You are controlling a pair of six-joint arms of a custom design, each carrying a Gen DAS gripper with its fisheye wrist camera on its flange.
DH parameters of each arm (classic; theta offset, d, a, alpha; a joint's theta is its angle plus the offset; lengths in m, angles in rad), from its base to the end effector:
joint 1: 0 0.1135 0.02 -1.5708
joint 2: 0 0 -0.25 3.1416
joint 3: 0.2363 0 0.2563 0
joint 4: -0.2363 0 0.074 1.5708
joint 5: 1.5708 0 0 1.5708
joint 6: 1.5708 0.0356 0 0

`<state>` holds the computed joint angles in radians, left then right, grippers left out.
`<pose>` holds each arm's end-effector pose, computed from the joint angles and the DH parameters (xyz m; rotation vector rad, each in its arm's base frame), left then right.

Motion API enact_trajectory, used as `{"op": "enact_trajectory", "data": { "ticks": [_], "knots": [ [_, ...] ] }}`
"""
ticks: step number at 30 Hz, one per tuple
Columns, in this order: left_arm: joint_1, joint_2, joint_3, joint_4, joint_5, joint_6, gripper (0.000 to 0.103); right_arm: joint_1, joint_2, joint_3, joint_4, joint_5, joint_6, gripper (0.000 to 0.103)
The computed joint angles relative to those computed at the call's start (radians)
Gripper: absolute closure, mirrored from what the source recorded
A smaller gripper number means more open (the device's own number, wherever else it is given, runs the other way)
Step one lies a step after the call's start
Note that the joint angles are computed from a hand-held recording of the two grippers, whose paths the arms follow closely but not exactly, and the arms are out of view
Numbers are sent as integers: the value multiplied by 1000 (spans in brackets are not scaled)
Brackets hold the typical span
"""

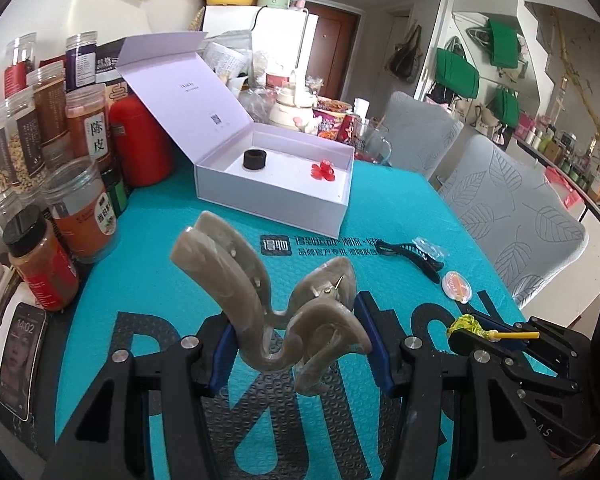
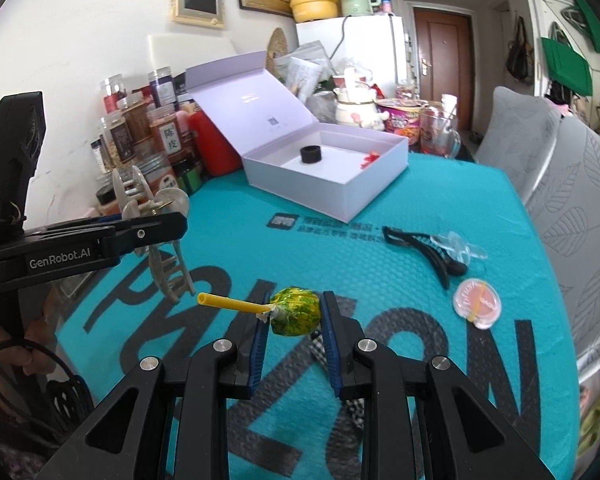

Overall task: Organize rigid objects
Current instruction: 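Carry the claw clip with the left tool while the right tool carries the lollipop toward the box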

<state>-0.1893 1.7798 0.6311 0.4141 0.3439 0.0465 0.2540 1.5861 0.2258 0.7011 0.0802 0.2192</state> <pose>0.3007 -0.0698 0.0833 0.4450 2.2540 -0.4694 0.2147 0.0528 0.0653 0.0051 2.2328 0.1694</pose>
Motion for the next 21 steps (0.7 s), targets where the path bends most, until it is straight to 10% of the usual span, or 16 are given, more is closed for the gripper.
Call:
{"op": "enact_trajectory", "data": {
  "ticks": [21],
  "knots": [
    [27, 60, 217, -140, 80, 41, 49, -2, -26, 187, -198, 11, -41, 78]
  ]
}}
